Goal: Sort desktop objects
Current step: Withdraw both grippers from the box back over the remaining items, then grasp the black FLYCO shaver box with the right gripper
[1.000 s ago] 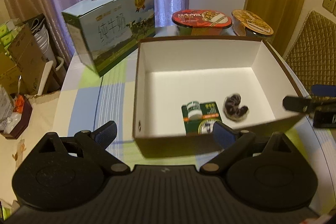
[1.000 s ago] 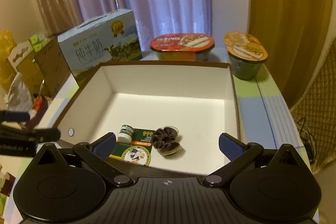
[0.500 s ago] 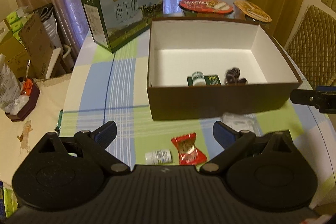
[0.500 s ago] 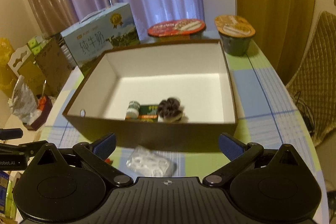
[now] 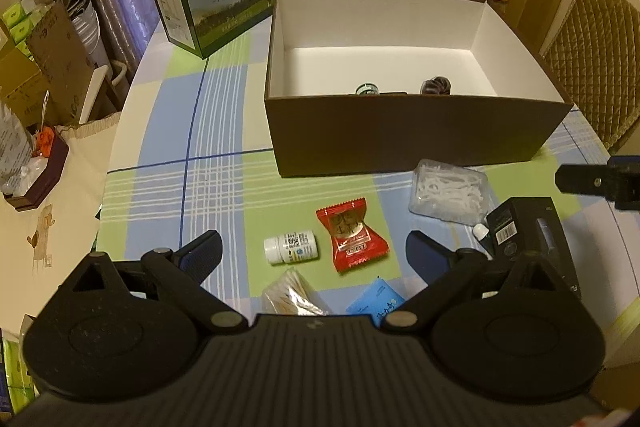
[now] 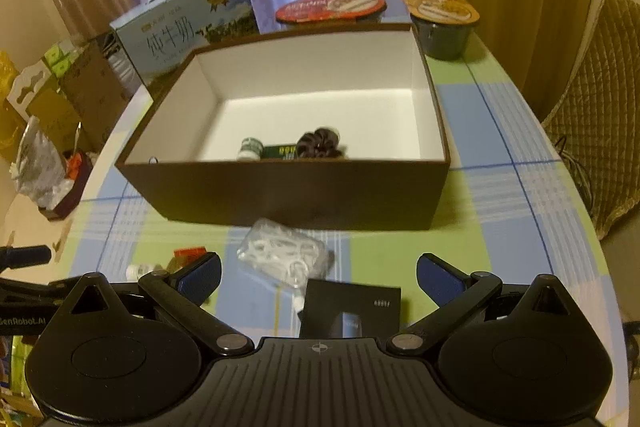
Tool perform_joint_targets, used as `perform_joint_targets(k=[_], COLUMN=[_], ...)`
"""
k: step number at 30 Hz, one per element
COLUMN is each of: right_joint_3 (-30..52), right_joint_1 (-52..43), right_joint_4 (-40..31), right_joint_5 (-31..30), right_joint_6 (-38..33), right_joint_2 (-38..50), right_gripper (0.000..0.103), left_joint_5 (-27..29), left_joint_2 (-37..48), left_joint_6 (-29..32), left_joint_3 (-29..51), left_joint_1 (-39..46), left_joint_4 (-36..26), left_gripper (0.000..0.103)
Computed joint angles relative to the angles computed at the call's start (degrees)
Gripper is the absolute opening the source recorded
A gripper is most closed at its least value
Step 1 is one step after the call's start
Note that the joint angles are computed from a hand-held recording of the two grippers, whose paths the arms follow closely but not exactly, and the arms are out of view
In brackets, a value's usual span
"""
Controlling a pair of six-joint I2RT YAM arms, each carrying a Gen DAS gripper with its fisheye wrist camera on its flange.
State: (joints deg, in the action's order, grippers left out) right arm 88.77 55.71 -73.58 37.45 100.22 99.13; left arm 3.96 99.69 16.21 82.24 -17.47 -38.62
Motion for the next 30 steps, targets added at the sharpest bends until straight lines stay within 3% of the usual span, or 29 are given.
perform_joint_targets(k=[30], right_joint_3=[-8.1], right_joint_1=[4.0], right_joint_4=[6.9], right_joint_5=[-11.1], right_joint_6=[2.5], right_joint_2=[2.3], right_gripper=[0.101], left_joint_5=[-2.5], left_joint_2=[0.0], left_joint_6=[1.0], left_joint_3=[-4.6], left_joint_1=[4.0], left_joint_4=[0.3], left_gripper=[0.097])
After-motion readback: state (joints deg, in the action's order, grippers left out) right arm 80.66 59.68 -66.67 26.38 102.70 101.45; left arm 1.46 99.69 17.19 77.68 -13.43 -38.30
